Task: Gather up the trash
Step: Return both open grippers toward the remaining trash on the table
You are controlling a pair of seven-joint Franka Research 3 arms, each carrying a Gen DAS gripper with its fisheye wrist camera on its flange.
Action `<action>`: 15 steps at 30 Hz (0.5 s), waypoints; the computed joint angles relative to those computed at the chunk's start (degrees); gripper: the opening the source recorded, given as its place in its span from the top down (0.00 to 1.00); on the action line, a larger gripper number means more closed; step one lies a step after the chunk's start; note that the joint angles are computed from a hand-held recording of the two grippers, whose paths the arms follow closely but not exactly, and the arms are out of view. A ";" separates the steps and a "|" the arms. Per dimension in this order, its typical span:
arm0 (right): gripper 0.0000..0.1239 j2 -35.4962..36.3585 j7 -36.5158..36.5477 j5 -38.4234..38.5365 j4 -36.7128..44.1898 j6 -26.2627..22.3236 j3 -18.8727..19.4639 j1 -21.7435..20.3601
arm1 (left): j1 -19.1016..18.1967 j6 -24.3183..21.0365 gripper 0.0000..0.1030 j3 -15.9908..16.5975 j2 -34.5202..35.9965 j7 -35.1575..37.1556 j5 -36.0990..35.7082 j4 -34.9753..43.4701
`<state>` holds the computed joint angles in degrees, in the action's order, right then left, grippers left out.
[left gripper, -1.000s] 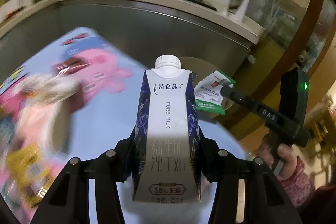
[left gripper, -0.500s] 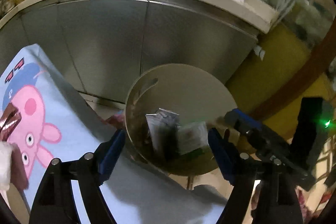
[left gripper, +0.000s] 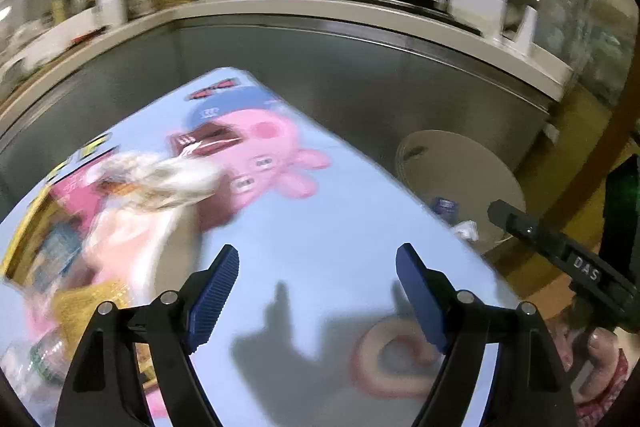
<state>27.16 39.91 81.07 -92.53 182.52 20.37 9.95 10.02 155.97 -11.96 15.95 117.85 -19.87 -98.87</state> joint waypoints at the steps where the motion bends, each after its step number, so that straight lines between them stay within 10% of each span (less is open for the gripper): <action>1: 0.73 0.02 3.17 -3.37 -0.14 -1.11 -1.29 1.85 | 0.33 1.49 0.22 0.78 -1.70 -1.06 0.02 -2.39; 15: 0.69 4.76 30.60 -36.26 5.68 -9.83 -7.28 14.45 | 2.88 8.88 0.22 8.28 -11.87 -11.75 1.15 -17.00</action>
